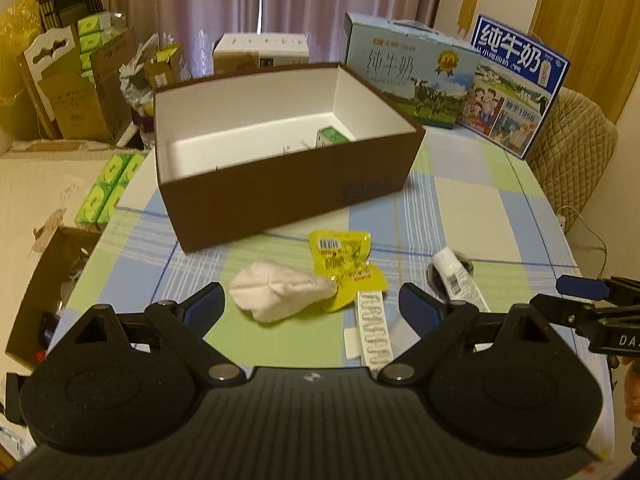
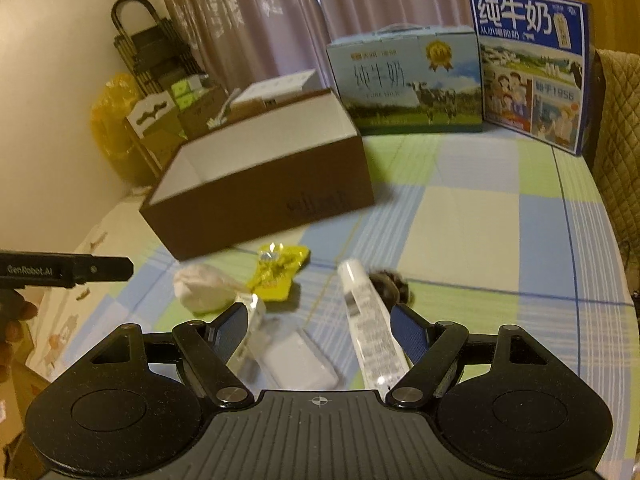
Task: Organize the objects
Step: 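Move both open tools down to the loose items on the tablecloth, then close the right tool around the white lotion tube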
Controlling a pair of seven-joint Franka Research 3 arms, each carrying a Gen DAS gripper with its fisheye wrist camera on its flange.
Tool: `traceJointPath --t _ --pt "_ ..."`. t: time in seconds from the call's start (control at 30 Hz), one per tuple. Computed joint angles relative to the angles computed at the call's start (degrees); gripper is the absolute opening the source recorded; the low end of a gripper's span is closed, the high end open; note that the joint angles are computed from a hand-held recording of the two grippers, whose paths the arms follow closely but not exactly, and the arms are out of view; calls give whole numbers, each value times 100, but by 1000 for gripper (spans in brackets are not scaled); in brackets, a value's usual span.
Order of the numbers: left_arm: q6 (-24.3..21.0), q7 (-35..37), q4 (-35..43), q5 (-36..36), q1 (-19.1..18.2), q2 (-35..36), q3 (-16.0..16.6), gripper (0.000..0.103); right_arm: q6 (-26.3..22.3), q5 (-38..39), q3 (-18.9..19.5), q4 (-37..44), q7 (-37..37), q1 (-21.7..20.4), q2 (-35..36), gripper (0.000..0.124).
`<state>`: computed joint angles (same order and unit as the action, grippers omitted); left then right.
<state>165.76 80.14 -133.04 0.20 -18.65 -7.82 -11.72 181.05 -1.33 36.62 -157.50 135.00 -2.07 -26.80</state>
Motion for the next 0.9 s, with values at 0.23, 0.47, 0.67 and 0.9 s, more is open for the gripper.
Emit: traceJointPath --t 0.23,0.47,0.67,0.9 --pt "29 -33 -199 25 4 -35 -8 92 -179 -241 419 4 235 -369 -27 76" --pt "48 -172 -253 144 42 48 -30 92 -273 -761 952 120 536 -914 24 75" --pt "4 -278 -219 232 94 138 -43 92 -361 -1297 1455 288 815 -1515 124 64" --pt "14 -461 -138 461 197 287 -83 92 -271 -1922 2387 589 1013 -2679 248 51"
